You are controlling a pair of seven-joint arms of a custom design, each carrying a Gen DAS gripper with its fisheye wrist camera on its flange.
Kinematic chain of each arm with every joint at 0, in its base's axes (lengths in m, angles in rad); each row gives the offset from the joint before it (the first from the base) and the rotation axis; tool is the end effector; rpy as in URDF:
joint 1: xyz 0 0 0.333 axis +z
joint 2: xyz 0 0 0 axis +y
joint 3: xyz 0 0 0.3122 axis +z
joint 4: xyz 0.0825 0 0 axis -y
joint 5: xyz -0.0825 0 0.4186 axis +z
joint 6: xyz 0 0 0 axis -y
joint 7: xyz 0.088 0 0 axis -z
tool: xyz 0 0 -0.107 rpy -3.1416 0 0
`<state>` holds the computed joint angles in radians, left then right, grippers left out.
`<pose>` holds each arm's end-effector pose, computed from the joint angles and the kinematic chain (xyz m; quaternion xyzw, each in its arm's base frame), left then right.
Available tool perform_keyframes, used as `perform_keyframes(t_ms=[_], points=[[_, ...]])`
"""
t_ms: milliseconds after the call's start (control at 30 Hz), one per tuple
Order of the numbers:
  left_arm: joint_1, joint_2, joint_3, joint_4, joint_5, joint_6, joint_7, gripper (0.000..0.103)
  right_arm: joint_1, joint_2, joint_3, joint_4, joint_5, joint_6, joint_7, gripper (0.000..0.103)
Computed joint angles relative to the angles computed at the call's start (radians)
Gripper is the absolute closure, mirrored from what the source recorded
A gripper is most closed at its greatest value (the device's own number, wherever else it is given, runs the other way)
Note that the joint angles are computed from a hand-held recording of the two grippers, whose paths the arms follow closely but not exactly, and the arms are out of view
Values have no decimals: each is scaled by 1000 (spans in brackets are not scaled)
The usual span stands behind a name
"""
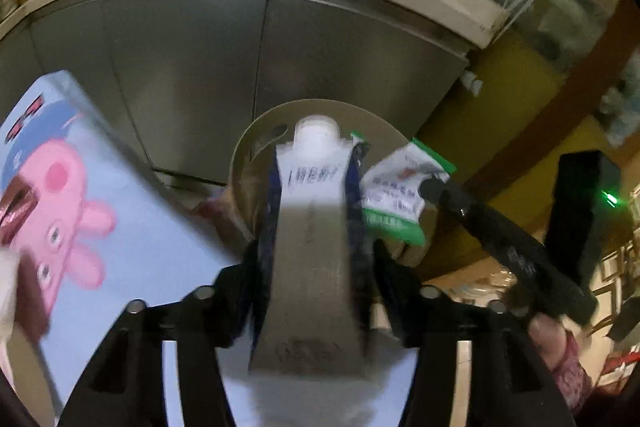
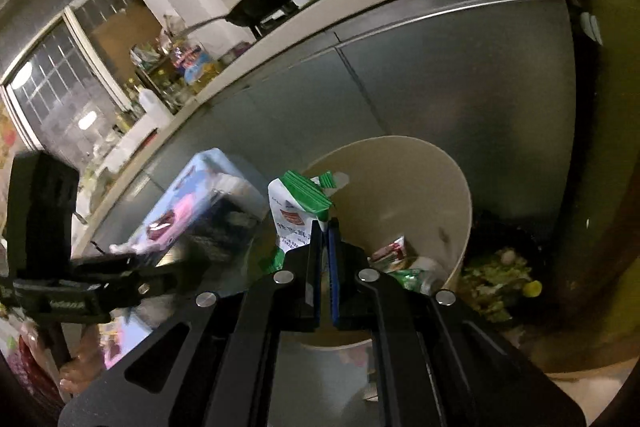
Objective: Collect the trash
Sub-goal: 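Carry the milk carton and packet to the bin and release both, then return both open grippers toward the remaining trash on the table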
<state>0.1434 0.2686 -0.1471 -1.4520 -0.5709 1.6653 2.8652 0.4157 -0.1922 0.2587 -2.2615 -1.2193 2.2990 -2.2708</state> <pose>0.6724 -0.0441 0.5387 0.1652 -0.9398 0.2918 0.0665 0.4367 0.3279 0.4531 -0.2509 0.8324 -0.2915 0.3989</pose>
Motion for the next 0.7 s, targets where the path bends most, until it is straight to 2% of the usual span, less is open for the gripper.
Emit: perform_keyframes(t_ms=[33, 100, 133, 233, 367, 500, 633, 700], points=[[-12, -9, -6, -22, 1, 39, -3, 24, -3, 3, -7, -2, 12, 8, -8, 92], [-20, -24, -8, -49, -12, 89, -7, 22, -10, 3, -10, -11, 9, 14, 20, 71], [-22, -22, -7, -45, -16, 96, -20, 22, -7, -9, -4, -24, 10, 0, 31, 69], [5, -7, 2, -8, -56, 64, -31, 22, 0, -10, 12, -24, 2, -36, 53, 69], [50, -33, 22, -37, -108, 103, 9, 22, 13, 16, 19, 3, -29, -28, 94, 69], [94, -91, 57, -127, -158, 203, 65, 22, 44, 83, 21, 88, -71, -16, 92, 69], [126, -120, 92, -182, -194, 299, 95, 22, 85, 181, -2, 212, -103, 17, 43, 69], [145, -115, 107, -175, -207, 315, 92, 22, 110, 235, -19, 278, -109, 42, 7, 69]])
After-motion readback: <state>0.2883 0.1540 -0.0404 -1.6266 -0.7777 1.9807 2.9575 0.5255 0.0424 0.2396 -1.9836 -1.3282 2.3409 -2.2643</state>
